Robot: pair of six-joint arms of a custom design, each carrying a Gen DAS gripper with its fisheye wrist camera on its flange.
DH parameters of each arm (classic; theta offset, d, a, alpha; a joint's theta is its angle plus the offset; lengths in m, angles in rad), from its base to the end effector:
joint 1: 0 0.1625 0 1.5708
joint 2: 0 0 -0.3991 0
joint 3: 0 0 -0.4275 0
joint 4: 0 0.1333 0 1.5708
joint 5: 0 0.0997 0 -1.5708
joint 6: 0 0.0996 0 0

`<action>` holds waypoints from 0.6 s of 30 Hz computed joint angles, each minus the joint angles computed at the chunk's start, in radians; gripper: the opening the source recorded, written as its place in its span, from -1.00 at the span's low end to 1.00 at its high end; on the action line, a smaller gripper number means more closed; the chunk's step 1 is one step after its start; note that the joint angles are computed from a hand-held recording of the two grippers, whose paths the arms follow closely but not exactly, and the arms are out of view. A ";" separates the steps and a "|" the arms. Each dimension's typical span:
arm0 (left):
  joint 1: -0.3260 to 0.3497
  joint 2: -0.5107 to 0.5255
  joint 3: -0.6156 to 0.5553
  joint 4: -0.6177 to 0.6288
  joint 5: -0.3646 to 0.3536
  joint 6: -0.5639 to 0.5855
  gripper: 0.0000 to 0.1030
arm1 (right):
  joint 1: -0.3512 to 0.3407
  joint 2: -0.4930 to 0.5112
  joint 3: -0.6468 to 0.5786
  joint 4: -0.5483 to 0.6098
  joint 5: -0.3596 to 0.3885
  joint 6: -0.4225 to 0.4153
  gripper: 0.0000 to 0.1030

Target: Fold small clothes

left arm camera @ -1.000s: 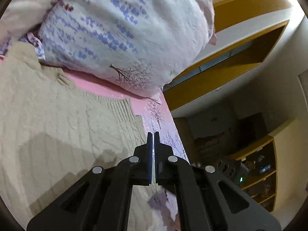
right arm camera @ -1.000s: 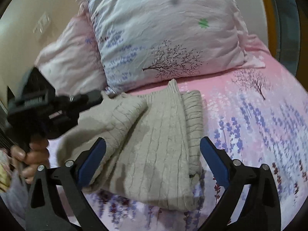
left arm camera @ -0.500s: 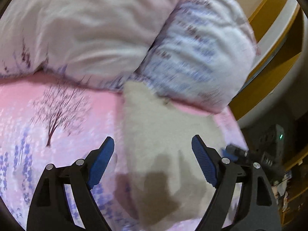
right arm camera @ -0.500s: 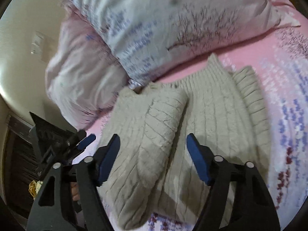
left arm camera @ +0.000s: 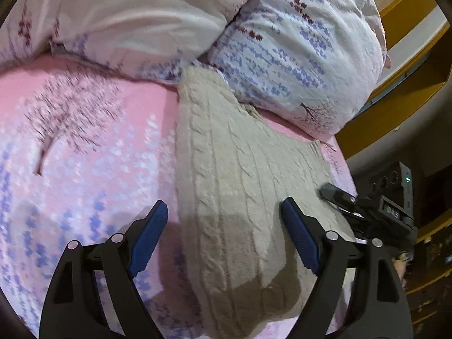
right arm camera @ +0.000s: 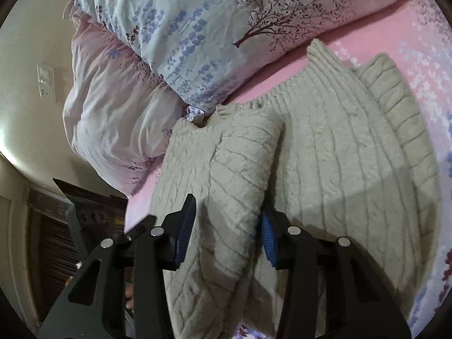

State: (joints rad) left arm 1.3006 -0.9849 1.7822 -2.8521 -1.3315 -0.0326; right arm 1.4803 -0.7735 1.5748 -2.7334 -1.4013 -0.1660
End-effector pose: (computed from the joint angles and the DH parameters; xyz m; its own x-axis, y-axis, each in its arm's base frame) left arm -0.0230 -0.6708 0.1499 -0.9729 0.1251 -0.1945 0.2047 0.8576 -0.4719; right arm 0.0852 -0.7216 0.0777 -0.9874 -0.1247 -0.0972 -0.0797 0.9237 -0.3747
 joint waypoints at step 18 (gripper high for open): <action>0.005 -0.026 0.013 0.034 -0.088 -0.021 0.71 | 0.152 0.001 0.066 -0.377 -0.349 -0.388 -0.70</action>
State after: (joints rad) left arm 1.3056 -1.0110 1.7950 -2.8180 -1.4199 -0.0540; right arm 1.6321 -0.7724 1.6410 -3.1100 -1.7506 -0.5537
